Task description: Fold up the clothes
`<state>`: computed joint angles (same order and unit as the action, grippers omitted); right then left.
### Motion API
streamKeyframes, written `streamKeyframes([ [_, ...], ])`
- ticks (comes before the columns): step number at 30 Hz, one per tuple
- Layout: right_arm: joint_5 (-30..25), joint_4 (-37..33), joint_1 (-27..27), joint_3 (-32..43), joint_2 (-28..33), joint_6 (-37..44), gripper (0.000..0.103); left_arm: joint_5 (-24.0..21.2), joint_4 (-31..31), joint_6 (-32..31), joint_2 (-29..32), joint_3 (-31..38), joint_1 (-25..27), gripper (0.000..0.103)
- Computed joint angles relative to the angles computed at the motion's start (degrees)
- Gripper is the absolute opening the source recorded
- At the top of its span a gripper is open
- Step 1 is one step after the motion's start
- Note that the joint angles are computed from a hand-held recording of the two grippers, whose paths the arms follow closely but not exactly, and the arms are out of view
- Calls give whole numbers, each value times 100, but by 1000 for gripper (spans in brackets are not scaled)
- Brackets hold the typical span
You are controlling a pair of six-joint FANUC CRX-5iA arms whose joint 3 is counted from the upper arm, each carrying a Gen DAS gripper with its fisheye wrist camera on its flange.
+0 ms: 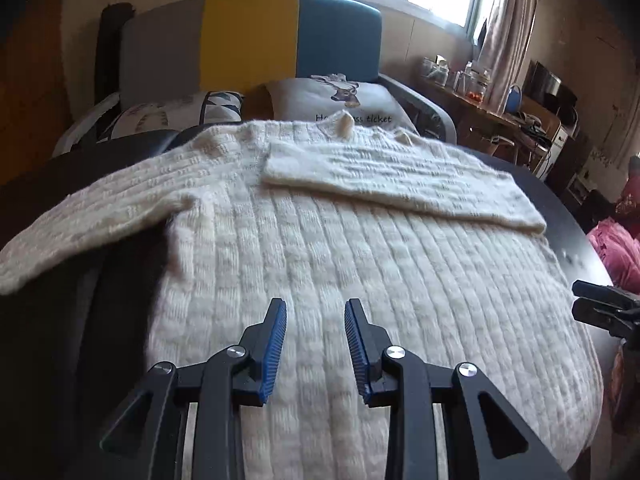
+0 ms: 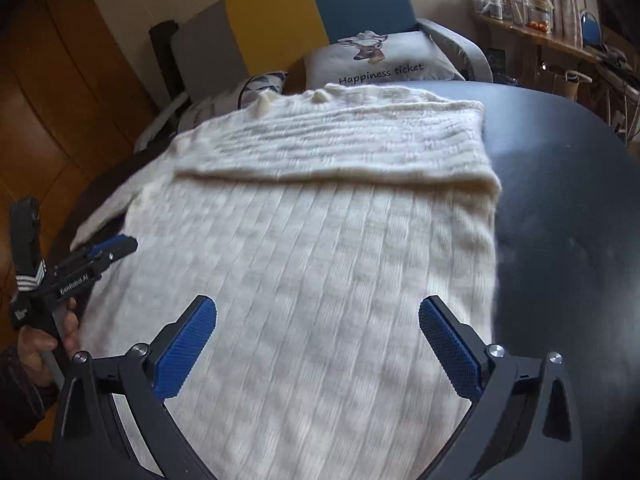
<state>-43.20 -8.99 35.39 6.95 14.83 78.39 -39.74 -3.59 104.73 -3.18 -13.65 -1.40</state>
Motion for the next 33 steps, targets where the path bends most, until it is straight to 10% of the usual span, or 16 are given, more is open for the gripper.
streamKeyframes([
  [7, 123, 2334, 810, -1194, -199, -1723, 103, -137, -738, 460, -103, -45, -448, 32],
  [15, 238, 2378, 1124, -1337, -464, -1793, 103, 427, 1018, -541, -964, -1143, 23, 32],
  [28, 174, 2523, 1430, -1494, -424, -2047, 103, 147, 518, -256, -1160, -1280, -64, 35],
  [33, 208, 2616, 1450, -1497, -389, -2140, 103, 610, 3599, -2174, -1867, -2502, 1006, 35],
])
